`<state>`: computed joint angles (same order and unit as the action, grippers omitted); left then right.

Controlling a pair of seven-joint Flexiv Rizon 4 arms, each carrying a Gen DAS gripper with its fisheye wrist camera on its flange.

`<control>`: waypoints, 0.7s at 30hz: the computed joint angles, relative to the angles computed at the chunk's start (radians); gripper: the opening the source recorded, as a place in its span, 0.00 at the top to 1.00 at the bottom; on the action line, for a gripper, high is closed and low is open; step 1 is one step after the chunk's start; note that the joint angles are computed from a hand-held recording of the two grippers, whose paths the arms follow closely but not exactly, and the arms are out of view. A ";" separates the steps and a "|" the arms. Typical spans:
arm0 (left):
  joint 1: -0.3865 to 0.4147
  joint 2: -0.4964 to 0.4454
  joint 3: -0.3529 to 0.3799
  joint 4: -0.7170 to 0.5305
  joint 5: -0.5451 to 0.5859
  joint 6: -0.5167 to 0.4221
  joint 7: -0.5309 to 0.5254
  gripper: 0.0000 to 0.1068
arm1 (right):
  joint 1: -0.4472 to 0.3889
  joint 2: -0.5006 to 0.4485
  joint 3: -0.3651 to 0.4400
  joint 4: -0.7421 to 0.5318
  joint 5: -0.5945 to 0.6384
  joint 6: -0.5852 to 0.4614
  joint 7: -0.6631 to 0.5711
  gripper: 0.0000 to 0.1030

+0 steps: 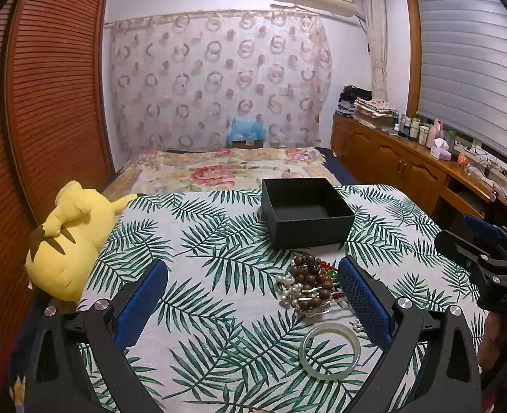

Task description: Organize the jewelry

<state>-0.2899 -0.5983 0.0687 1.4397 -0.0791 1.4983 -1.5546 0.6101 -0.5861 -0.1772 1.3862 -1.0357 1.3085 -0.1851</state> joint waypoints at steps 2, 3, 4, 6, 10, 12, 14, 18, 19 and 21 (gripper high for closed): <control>-0.001 0.000 0.002 0.000 0.001 0.000 -0.002 0.10 | 0.000 0.000 0.001 0.000 0.000 0.000 -0.001 0.02; 0.000 0.000 0.000 0.000 0.001 0.001 -0.001 0.10 | 0.000 0.000 0.001 0.000 0.000 0.000 -0.001 0.02; 0.000 0.000 0.000 0.000 0.001 0.000 -0.001 0.10 | 0.000 0.000 0.000 0.000 -0.001 0.000 0.001 0.02; 0.014 0.006 -0.012 0.008 -0.002 0.004 0.010 0.10 | 0.000 0.000 0.001 0.000 -0.001 -0.001 0.000 0.02; 0.012 0.009 -0.011 0.011 -0.004 0.005 0.012 0.10 | 0.000 0.001 0.001 0.000 -0.001 -0.001 0.001 0.02; 0.012 0.009 -0.012 0.011 -0.006 0.005 0.013 0.10 | 0.000 0.001 0.000 0.000 -0.003 -0.001 0.003 0.02; 0.010 0.009 -0.009 0.012 -0.005 0.007 0.012 0.10 | 0.000 0.002 0.001 0.001 -0.004 -0.001 0.003 0.02; 0.006 0.013 -0.001 0.012 -0.004 0.004 0.007 0.10 | -0.001 0.002 0.003 0.001 -0.004 -0.002 0.002 0.02; -0.003 0.027 0.010 0.010 -0.002 -0.009 0.002 0.10 | -0.001 0.003 0.002 0.002 -0.005 -0.001 0.003 0.02; -0.005 0.029 0.014 0.008 0.005 -0.011 -0.005 0.10 | -0.001 0.003 0.003 0.002 -0.005 -0.002 0.003 0.02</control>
